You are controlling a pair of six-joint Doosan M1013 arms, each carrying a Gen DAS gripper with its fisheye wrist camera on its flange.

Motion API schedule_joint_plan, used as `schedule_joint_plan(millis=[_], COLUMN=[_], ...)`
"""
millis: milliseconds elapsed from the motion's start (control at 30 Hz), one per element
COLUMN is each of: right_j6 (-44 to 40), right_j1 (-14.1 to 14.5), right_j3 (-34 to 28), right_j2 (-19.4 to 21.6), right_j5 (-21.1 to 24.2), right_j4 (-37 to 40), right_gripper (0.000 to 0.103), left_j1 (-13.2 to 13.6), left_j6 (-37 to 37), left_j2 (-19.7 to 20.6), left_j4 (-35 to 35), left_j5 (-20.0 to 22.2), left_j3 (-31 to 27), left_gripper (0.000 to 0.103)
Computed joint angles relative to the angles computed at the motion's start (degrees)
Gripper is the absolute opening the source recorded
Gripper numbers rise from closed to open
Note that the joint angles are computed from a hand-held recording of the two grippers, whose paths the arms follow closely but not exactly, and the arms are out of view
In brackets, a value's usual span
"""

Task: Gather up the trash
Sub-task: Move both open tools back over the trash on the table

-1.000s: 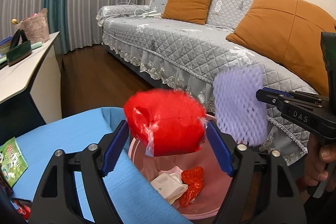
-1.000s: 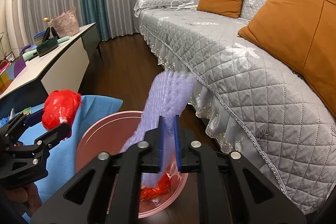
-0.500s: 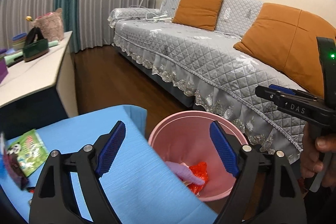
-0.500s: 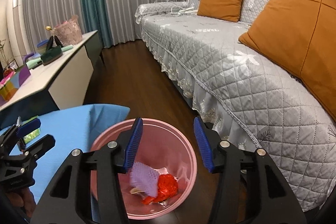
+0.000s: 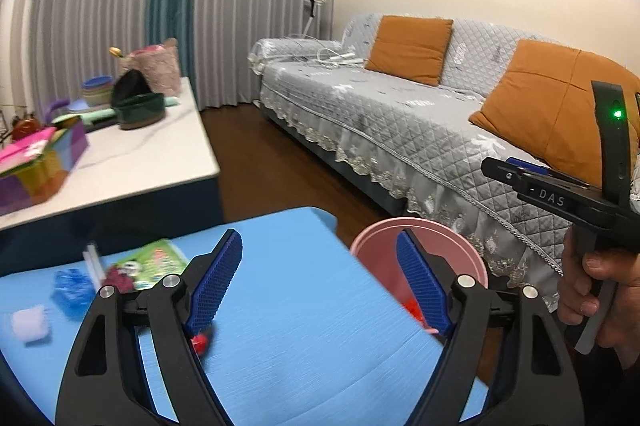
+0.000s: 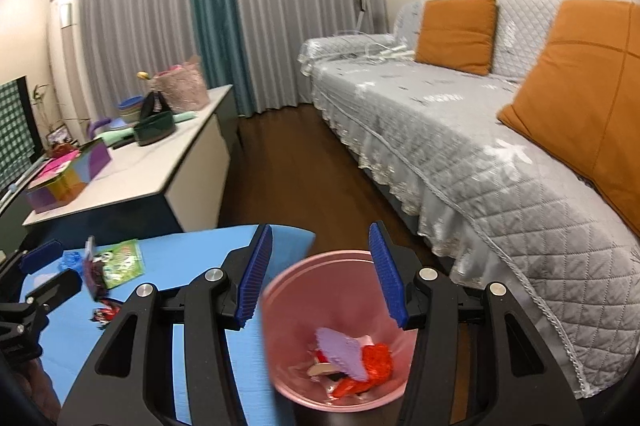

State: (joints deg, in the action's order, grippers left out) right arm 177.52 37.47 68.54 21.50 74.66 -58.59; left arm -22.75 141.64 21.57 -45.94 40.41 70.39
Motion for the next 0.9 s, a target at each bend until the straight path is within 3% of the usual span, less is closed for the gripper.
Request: schedule_joint_plan(millis=[233,467,900], right_j6=[-3.93,-6.19,-12.79], right_j1=[0.43,0.18,-1.28], right_j3=[-4.18,-7.85,-15.53], right_j2=[2.91,5.6,12.28], right_j5=[-2.61,-5.61,-14.73], right_j4=[0.64,2.52,12.31], right_gripper=[0.051,0.051,0.051], left_j1=[3.13,5.7,10.58], left_j6=[0.11,-5.39,-29.16], left_j2=[-1.71,-1.31,1.87], left_j4=[-1.13,4.37,21.43], left_j5=[-3.74,-7.29,-11.19], left_j3=[2.65,4.11,2.38], left_gripper=[0.075,0.061,0.053])
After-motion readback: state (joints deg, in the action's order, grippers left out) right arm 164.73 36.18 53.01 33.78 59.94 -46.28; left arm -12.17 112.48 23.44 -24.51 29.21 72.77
